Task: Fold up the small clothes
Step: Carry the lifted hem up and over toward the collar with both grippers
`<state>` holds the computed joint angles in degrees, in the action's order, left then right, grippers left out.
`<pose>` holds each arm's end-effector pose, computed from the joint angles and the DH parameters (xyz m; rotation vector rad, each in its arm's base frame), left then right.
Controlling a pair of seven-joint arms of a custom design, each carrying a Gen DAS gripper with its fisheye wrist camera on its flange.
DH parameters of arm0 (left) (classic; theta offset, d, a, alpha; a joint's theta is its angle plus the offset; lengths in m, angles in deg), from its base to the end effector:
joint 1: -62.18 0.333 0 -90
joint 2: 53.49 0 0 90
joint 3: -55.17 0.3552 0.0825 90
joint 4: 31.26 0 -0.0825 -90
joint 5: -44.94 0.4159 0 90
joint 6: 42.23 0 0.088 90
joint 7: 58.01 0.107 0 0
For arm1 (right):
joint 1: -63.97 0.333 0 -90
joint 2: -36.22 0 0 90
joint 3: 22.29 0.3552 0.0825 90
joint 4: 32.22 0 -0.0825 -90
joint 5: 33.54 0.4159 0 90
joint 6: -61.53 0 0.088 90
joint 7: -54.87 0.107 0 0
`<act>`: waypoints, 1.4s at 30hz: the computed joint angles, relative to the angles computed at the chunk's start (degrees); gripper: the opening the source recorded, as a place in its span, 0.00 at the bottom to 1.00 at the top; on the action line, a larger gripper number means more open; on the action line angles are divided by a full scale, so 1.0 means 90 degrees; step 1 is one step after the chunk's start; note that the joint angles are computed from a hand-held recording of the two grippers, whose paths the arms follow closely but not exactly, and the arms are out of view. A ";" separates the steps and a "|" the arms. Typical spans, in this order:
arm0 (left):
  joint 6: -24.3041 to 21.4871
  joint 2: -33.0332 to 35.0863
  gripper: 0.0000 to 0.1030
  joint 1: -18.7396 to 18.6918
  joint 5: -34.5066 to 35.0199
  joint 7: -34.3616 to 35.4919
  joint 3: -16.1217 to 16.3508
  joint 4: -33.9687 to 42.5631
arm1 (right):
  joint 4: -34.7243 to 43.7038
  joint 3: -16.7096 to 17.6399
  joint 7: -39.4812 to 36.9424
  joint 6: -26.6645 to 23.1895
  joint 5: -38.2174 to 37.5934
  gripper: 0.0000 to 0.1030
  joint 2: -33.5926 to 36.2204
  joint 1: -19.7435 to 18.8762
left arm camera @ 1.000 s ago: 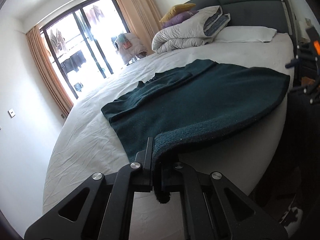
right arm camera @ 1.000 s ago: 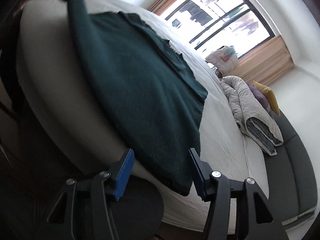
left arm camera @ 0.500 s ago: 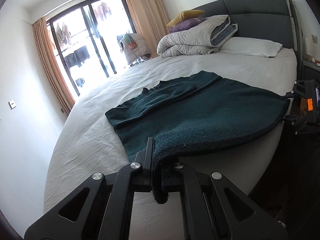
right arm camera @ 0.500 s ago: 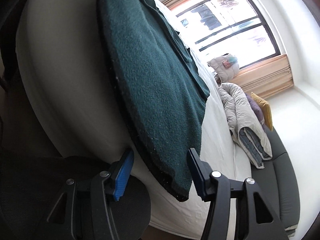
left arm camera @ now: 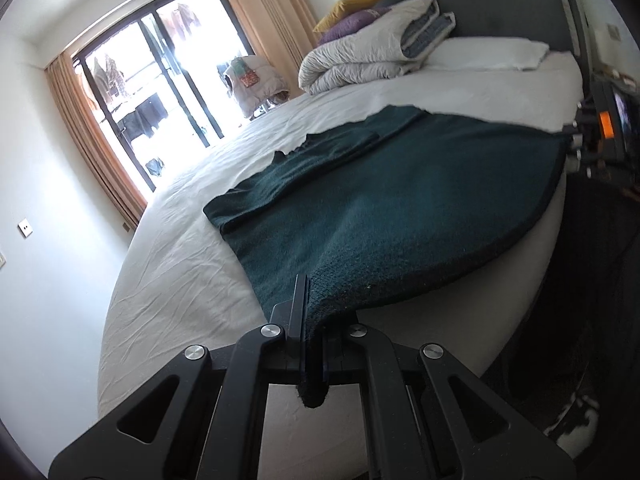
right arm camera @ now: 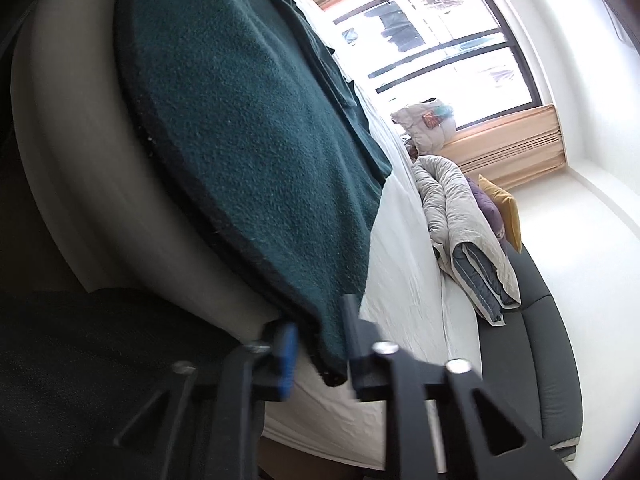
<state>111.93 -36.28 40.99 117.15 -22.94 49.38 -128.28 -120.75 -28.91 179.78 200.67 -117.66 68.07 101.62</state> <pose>0.6348 -0.3484 0.5081 -1.1178 1.8498 -0.6281 0.6591 0.4118 0.3841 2.5312 -0.6971 1.7228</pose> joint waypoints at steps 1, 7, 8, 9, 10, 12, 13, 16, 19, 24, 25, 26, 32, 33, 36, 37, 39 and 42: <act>-0.0027 -0.0010 0.03 -0.0014 0.0032 0.0022 0.0001 -0.0061 | 0.0005 0.0014 -0.0035 0.0005 0.0042 0.06 -0.0001 -0.0008; -0.0170 0.0038 0.03 -0.0058 0.0262 0.0183 -0.0015 -0.0280 | 0.0021 0.0043 -0.0177 0.0052 0.0277 0.05 -0.0042 -0.0023; -0.0156 0.0042 0.03 -0.0044 0.0246 0.0194 -0.0023 -0.0299 | 0.0041 0.0038 -0.0174 0.0061 0.0309 0.05 -0.0047 -0.0022; -0.0138 0.0044 0.03 -0.0028 0.0220 0.0192 -0.0028 -0.0313 | 0.0058 0.0028 -0.0155 0.0070 0.0326 0.05 -0.0052 -0.0017; -0.0122 0.0044 0.03 -0.0013 0.0194 0.0193 -0.0029 -0.0326 | 0.0084 0.0028 -0.0153 0.0087 0.0368 0.05 -0.0057 -0.0023; -0.0100 0.0047 0.03 0.0009 0.0175 0.0200 -0.0025 -0.0321 | 0.0157 0.0022 -0.0158 0.0128 0.0446 0.04 -0.0062 -0.0031; -0.0094 0.0037 0.03 0.0012 0.0170 0.0195 -0.0023 -0.0327 | 0.0198 0.0011 -0.0173 0.0150 0.0472 0.04 -0.0058 -0.0033; -0.0025 0.0050 0.03 0.0073 0.0028 0.0284 -0.0026 -0.0235 | 0.0385 -0.0024 -0.0215 0.0175 0.0596 0.04 -0.0024 -0.0029; 0.0052 0.0075 0.03 0.0117 -0.0111 0.0247 0.0016 -0.0096 | 0.0671 -0.0042 -0.0245 0.0251 0.0876 0.04 0.0040 -0.0072; 0.0211 0.0177 0.03 0.0195 -0.0378 0.0108 0.0104 0.0202 | 0.1202 -0.0138 -0.0452 0.0408 0.1411 0.04 0.0246 -0.0085; 0.0223 0.0201 0.03 0.0189 -0.0403 0.0093 0.0125 0.0270 | 0.1328 -0.0168 -0.0515 0.0438 0.1531 0.04 0.0302 -0.0078; 0.0229 0.0230 0.03 0.0180 -0.0415 0.0096 0.0147 0.0336 | 0.1444 -0.0212 -0.0576 0.0457 0.1629 0.04 0.0361 -0.0060; 0.0147 0.0458 0.03 0.0152 -0.0607 0.0308 0.0241 0.0770 | 0.2278 -0.0440 -0.1126 0.0513 0.2406 0.04 0.0811 -0.0018; 0.0146 0.0492 0.03 0.0169 -0.0708 0.0376 0.0248 0.0829 | 0.2430 -0.0476 -0.1247 0.0513 0.2546 0.04 0.0899 -0.0021; 0.0175 0.0641 0.03 0.0228 -0.1064 0.0610 0.0270 0.1051 | 0.2928 -0.0589 -0.1619 0.0472 0.2947 0.04 0.1190 -0.0020; 0.0155 0.0722 0.03 0.0233 -0.1177 0.0716 0.0283 0.1174 | 0.3157 -0.0604 -0.1769 0.0442 0.3123 0.04 0.1320 -0.0047; 0.0117 0.0859 0.03 0.0213 -0.1311 0.0879 0.0351 0.1392 | 0.3547 -0.0655 -0.2002 0.0365 0.3449 0.04 0.1544 -0.0079; 0.0078 0.1065 0.03 0.0201 -0.1546 0.1145 0.0427 0.1727 | 0.4344 -0.0707 -0.2468 0.0198 0.3963 0.04 0.2000 -0.0181</act>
<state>112.63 -26.69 42.80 103.23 -12.63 53.22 -112.74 -81.65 -35.27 157.56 202.45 -81.99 86.08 99.99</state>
